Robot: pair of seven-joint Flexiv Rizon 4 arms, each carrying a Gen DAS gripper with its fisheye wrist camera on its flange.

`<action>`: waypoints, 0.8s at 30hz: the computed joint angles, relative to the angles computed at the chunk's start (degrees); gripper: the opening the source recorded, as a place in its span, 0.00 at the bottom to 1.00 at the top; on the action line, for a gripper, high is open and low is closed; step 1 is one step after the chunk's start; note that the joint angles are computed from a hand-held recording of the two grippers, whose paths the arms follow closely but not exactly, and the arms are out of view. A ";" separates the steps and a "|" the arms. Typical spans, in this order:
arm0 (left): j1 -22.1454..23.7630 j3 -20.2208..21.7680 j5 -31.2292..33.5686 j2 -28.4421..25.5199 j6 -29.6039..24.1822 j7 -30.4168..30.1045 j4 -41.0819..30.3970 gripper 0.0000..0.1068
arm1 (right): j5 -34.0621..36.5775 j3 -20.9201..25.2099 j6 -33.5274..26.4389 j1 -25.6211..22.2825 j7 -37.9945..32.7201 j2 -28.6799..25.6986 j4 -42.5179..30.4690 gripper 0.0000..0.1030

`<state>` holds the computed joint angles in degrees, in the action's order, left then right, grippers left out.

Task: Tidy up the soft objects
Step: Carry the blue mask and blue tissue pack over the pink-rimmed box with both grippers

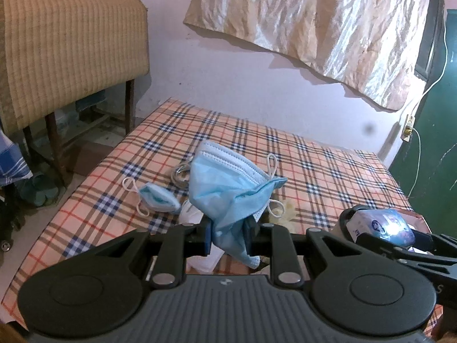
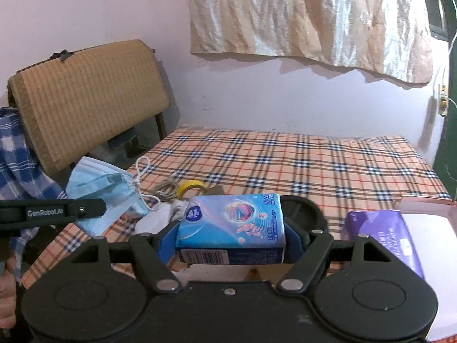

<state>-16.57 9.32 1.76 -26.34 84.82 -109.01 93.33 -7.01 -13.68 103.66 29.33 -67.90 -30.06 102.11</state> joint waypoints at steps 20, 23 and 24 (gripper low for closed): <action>-1.28 -2.14 1.35 -3.03 -4.98 1.39 -6.63 0.22 | -0.77 -1.19 -1.44 -2.93 2.68 0.86 0.19 0.86; -1.23 -2.70 1.42 -3.56 -5.70 2.17 -7.41 0.22 | -0.87 -1.17 -1.57 -3.56 2.93 0.85 0.05 0.86; -1.34 -2.72 1.45 -3.72 -5.95 2.24 -7.68 0.22 | -0.85 -1.34 -1.51 -3.63 3.00 0.85 0.09 0.86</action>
<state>-17.91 6.60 3.21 -30.06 78.87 -106.76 85.65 -7.86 -15.02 102.15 25.70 -64.90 -29.22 102.19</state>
